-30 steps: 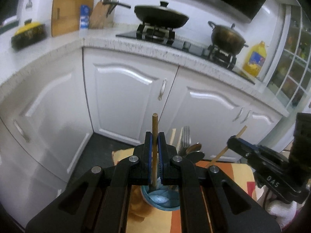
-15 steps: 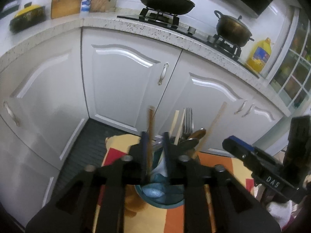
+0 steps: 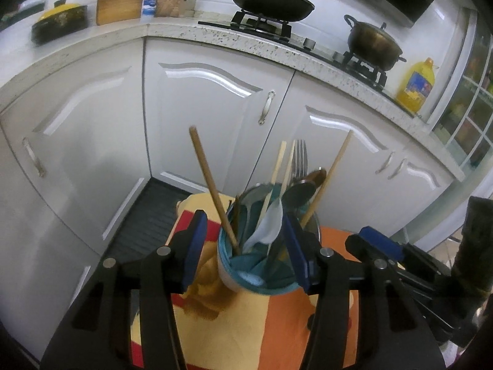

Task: Organize utensils

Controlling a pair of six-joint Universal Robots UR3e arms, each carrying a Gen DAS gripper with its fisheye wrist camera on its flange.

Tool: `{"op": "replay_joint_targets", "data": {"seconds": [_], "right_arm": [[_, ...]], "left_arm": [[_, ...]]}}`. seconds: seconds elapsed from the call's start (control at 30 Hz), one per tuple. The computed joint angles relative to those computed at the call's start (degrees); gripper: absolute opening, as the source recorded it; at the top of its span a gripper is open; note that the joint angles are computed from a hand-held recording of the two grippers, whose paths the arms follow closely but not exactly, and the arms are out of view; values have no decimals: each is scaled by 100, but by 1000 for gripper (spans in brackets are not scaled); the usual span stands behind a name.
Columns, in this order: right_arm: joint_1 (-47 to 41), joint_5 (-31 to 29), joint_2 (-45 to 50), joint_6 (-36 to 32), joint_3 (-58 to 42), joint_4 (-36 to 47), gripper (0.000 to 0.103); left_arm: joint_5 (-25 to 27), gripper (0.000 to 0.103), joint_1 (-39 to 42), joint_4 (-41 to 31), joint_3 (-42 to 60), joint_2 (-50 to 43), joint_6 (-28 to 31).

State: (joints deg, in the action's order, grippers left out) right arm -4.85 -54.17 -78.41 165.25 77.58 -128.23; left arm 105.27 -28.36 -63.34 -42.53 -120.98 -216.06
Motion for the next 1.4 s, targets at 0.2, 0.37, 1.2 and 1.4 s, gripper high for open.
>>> {"op": "replay_joint_targets", "data": {"seconds": [0.2,0.37,1.2,1.4], "right_arm": [[154,-408,-280,28,414,-273,35],[168,-444,-551,178,699,-365,36],[232,-795,-1480,191,1212,-435,40],[225,-785,-1637,205,1255,-421,40]], "left_arm": [[470,50,-293,176,-527,222,-282],[844,50,-527,202,-684,302,-397],[2133,50,-1381,-349,-253,266,-692],[2385,50,-1517,-481,-110,234,-703]]}}
